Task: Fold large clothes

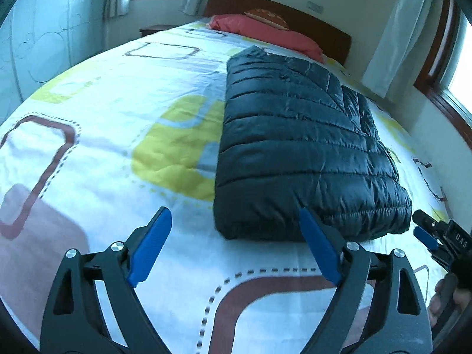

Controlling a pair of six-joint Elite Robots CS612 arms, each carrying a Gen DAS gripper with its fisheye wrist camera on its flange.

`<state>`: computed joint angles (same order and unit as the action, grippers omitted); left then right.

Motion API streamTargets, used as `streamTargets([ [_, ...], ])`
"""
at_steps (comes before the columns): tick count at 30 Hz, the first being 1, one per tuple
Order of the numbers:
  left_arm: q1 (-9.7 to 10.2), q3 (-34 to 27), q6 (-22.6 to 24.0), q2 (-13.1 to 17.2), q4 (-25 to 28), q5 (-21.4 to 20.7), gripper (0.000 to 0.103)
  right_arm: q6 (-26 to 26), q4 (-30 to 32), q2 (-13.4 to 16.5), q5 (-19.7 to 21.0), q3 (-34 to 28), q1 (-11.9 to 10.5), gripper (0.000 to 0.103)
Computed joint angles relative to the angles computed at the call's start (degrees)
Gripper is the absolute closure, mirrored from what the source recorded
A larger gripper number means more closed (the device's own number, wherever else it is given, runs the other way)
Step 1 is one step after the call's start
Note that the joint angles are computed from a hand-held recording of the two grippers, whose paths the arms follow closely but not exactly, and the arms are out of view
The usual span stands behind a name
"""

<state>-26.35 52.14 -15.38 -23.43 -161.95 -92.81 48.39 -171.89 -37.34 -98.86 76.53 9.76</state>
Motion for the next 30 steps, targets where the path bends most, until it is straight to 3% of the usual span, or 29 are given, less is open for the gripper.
streamTargets([
  [1, -0.11, 1.19, -0.16, -0.61, -0.86, 0.88, 0.012, -0.31, 0.90, -0.23, -1.49, -0.04, 0.43, 0.030],
  [11, -1.77, 9.79, 3.55, -6.15, -8.33, 10.06, 0.006, -5.69, 5.61, -2.12, -10.32, -1.07, 3.50, 0.026],
  [17, -2.39, 13.44, 4.41, -9.04, -12.53, 12.23, 0.004, -10.33, 4.02, -3.31, -15.25, -1.50, 5.31, 0.024],
  [22, -2.36, 15.41, 3.67, -10.80, -15.05, 11.39, 0.003, -14.42, 2.41, -3.96, -19.52, -2.00, 6.80, 0.023],
  [30, -2.82, 17.68, 4.62, -12.39, -18.76, 12.43, 0.003, -17.31, 0.74, -4.18, -22.46, -2.25, 7.86, 0.023],
])
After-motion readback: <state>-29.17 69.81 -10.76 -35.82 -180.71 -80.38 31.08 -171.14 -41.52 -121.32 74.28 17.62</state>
